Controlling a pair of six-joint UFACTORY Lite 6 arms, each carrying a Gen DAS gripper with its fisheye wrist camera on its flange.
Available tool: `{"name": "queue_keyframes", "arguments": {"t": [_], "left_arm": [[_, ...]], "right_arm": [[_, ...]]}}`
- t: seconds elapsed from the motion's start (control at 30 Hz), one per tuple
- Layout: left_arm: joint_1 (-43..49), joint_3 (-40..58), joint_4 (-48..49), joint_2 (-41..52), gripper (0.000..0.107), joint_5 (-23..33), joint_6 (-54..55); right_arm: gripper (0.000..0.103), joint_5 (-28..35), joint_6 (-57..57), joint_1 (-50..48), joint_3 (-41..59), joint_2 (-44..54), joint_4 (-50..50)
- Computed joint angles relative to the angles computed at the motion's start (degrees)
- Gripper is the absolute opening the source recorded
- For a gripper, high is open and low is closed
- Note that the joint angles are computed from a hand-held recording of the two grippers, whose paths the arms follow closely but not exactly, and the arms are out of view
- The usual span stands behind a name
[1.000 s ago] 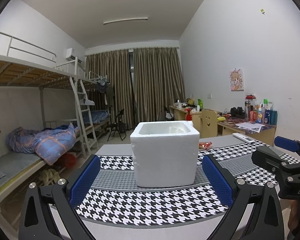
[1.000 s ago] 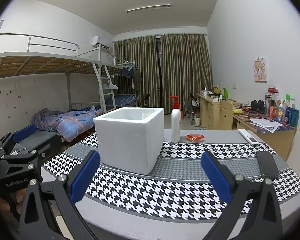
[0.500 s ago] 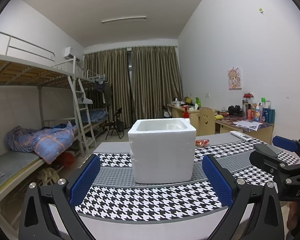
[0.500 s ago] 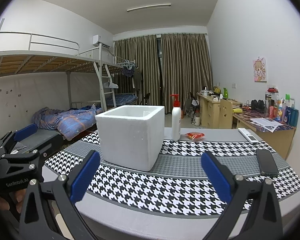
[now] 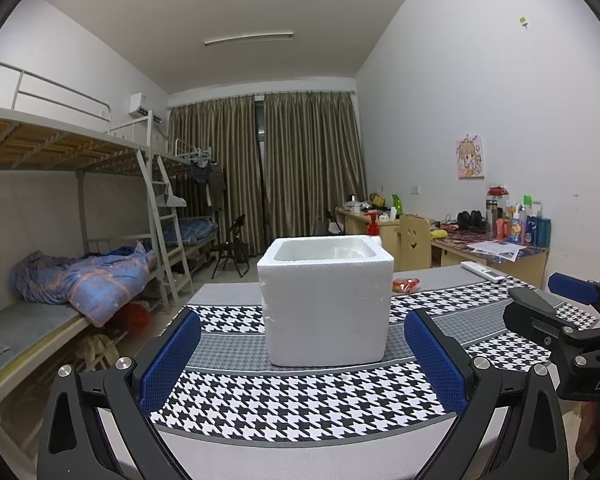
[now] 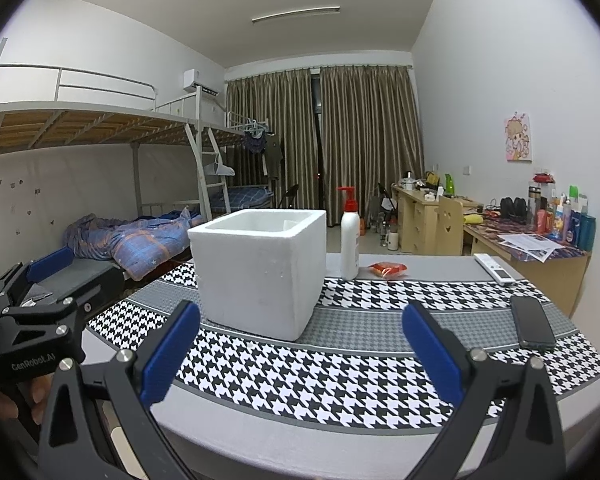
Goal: Organize soft objects
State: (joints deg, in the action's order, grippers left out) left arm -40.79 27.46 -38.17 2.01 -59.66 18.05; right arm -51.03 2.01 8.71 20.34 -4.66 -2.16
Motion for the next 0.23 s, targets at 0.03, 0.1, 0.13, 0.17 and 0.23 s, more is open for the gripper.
{"name": "queue_keyframes", "arguments": {"t": [0.03, 0.1, 0.13, 0.17, 0.23], "left_arm": [[0.06, -0.2, 0.11, -0.02, 0.102, -0.27, -0.46], [0.08, -0.36, 0.04, -0.08, 0.102, -0.55, -0.53], [0.06, -0.34, -0.01, -0.01, 0.102, -0.61, -0.43], [0.02, -0.4, -0.06, 0.02, 0.102, -0.76, -0.49], [0.05, -0.51, 0.13, 0.0, 0.102, -0.66, -0.64]], "right_arm": [[0.102, -0.06, 0.11, -0.06, -0.06, 0.01, -0.18], [0.102, -0.07, 0.01, -0.11, 0.01, 0.17, -0.24], [0.102, -0.13, -0.16, 0.04, 0.05, 0.28, 0.01], [0.102, -0.05, -0.05, -0.07, 0.04, 0.21, -0.1], [0.102, -0.08, 0.01, -0.07, 0.03, 0.2, -0.21]]}}
